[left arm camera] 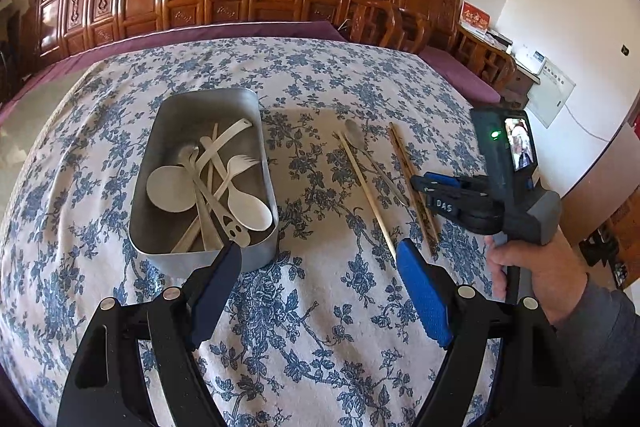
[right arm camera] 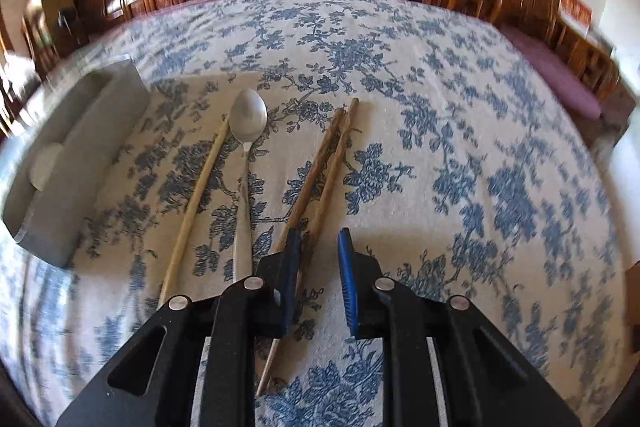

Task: Organize utensils
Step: 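Grasp a wooden chopstick with the right tool while the left grasps another chopstick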

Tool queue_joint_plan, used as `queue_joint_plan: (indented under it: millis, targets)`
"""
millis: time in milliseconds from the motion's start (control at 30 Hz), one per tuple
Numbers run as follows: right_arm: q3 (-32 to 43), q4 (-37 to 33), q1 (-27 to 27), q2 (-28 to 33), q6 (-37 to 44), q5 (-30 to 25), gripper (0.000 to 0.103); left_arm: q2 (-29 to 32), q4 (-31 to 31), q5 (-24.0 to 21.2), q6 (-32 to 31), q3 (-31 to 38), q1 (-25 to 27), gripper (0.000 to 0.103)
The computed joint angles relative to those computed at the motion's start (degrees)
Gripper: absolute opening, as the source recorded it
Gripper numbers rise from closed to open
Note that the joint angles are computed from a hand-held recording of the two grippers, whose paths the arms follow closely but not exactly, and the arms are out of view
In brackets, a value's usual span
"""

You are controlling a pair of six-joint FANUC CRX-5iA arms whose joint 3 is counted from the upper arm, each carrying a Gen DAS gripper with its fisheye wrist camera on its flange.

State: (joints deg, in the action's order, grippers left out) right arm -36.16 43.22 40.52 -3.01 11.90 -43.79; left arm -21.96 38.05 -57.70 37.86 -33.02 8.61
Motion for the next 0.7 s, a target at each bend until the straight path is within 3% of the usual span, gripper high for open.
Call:
queue_joint_plan:
  millis: [133,167,233,267,600,700]
  targets:
    - [-0.7,-2.0,-0.7,-1.6,1.1,-0.1,0.025,-0.2,0.1,-0.1,-0.3,0.0,0.1,0.076]
    - [-1.0,-2.5,-0.9,-2.2,1.7,0.1,0.022,-0.2,0.1,-0.1,-0.4,0.0,0.0,0.076]
    - [-1.4,-2.9,-0.8,-2.8,3.0,-0.1,0.008,-0.2,0.0,0.2,-0.3,0.1,-0.5,0.076]
    - [-1.7,-2.9,-0.8,-3.0,3.6,-0.2,0.007,-0.1,-0.1,0.3,0.0,0.1,-0.8,0.076]
    - [-6.2,-3.0,-2.2,-8.2,3.7,3.5,0.006,2.8,-5.0,6.0,5.2,2.3,-9.6,0.075]
    - [-7.5,-2.5,-3.2,-10.3,2.9,4.6,0.006,5.8,-7.9,6.8,8.1,4.5,-12.9,0.065]
